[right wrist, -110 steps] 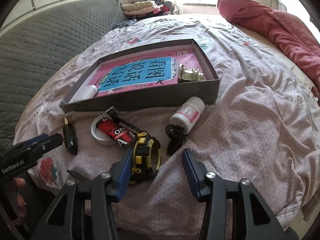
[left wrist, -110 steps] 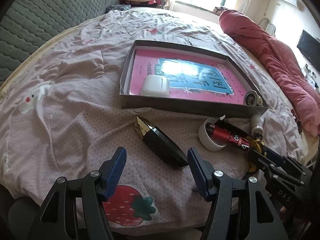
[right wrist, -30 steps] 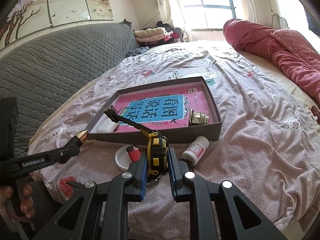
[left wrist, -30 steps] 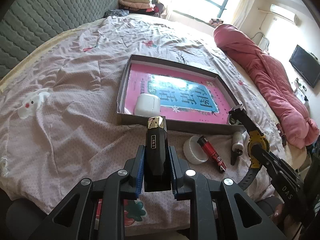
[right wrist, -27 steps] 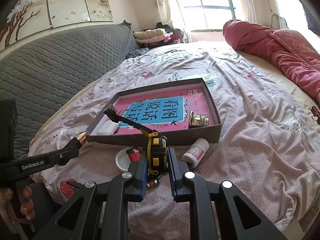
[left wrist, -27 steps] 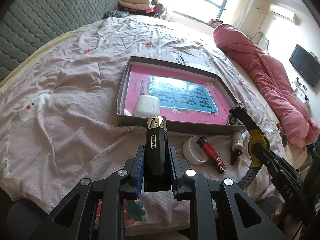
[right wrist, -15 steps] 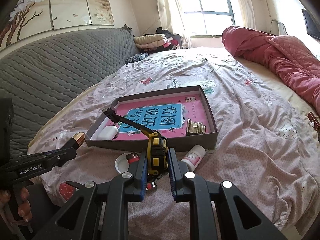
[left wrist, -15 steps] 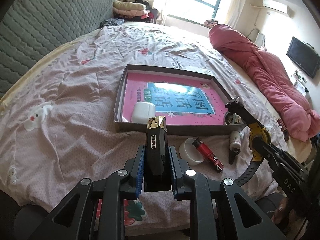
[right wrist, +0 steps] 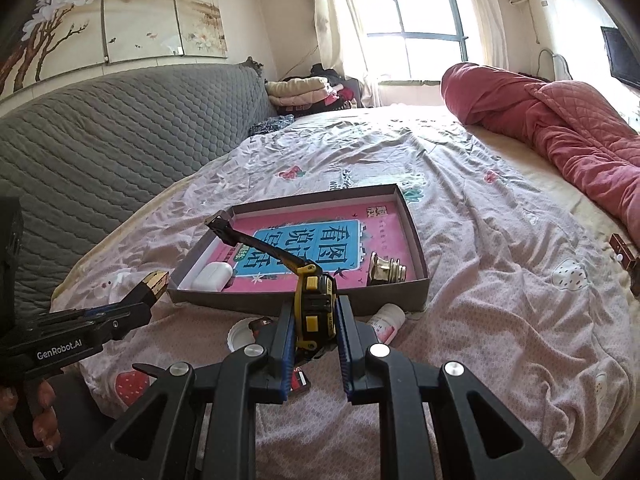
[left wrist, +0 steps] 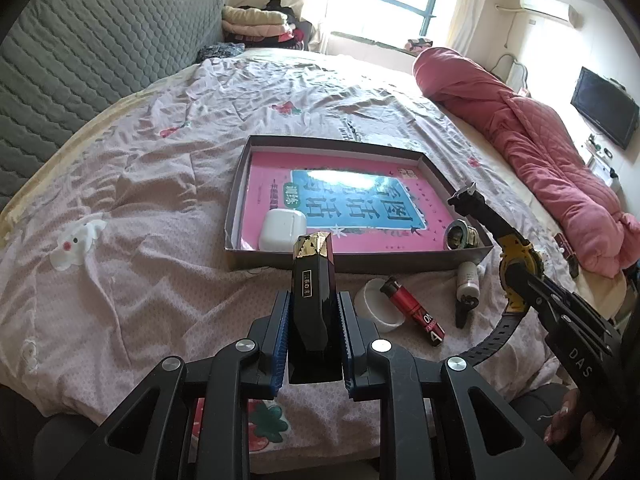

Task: Organize rigid objects
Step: 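Carry the tube with the left tool while the right tool carries the tape measure toward the box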

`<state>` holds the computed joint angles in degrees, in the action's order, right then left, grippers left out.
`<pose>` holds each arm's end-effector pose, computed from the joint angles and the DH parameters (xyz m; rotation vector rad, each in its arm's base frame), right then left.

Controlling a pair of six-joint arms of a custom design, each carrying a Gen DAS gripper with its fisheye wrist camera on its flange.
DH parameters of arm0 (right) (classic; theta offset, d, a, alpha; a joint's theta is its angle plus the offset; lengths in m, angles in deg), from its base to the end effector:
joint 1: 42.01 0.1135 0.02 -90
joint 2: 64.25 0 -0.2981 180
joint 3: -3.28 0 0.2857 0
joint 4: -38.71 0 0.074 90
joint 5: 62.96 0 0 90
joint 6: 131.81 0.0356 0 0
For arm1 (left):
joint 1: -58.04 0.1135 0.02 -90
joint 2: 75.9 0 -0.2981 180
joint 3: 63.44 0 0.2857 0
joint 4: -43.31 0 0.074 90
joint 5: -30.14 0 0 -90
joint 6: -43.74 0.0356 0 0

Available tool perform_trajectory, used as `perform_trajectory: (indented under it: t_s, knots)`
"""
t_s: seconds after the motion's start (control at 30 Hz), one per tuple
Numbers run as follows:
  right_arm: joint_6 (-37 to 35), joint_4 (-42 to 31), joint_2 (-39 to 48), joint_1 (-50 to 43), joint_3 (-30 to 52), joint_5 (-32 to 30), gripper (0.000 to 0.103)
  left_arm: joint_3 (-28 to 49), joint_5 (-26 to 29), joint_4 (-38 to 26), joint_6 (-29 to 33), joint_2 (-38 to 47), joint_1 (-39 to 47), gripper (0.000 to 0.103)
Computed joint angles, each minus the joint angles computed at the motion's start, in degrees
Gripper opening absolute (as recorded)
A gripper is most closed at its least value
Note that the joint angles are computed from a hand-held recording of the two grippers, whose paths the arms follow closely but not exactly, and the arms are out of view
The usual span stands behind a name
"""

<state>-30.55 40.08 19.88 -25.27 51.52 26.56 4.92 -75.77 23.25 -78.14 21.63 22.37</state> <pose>0.2980 0.0899 0.1804 -0.1094 2.1849 0.2872 0.3138 -0.2132 0.1878 -0.0451 2.3973 -0.2165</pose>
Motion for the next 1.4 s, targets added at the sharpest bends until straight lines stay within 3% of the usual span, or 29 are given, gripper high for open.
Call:
perform_trajectory:
  t_s: [1.03,1.4]
  knots:
    - [-1.0,3.8,4.7,0.0,3.0,2.4,0.019,4.0,-1.8,0.6,2.6,3.5,1.9,0.022]
    - [-1.4,5.4,9.2,0.0,7.2,4.5,0.019,9.0,-1.2,0.7,3.4,7.8,3.4,0.022]
